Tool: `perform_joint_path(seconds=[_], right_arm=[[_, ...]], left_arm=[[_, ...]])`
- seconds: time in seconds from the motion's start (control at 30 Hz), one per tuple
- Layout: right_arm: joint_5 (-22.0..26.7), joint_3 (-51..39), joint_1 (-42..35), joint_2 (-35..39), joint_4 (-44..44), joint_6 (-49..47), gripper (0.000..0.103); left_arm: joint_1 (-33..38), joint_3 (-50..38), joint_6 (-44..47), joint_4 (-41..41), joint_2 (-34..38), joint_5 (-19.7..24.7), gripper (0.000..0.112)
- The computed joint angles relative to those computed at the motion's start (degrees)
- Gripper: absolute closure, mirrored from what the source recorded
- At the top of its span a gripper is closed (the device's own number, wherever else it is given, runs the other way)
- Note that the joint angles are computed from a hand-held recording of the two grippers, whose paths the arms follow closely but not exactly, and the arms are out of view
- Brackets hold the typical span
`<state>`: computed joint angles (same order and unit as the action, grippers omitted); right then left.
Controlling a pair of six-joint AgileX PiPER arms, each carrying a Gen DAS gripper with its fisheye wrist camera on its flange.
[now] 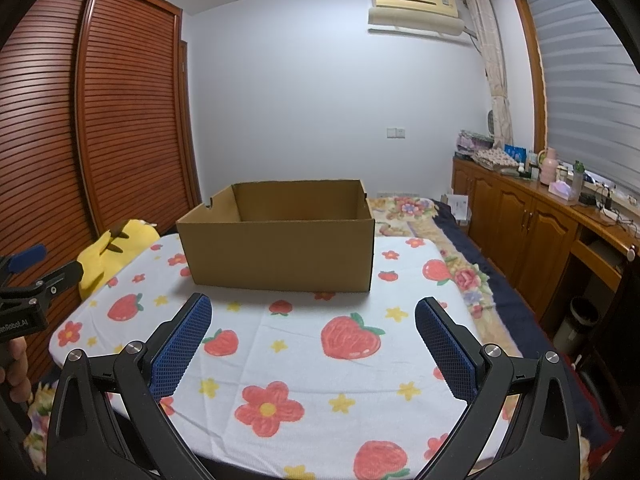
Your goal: Organize snacks
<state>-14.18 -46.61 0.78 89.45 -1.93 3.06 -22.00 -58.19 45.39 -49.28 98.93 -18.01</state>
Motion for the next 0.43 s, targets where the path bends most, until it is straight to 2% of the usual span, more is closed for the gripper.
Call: perform_joint_path(seconds=[0.43], right_arm=[[0.08, -0.07, 0.08, 0.01, 0.24, -0.12, 0.0]], left_arm=[[-0.18, 0.13, -0.6, 0.48, 0.04, -0.27, 0.009]])
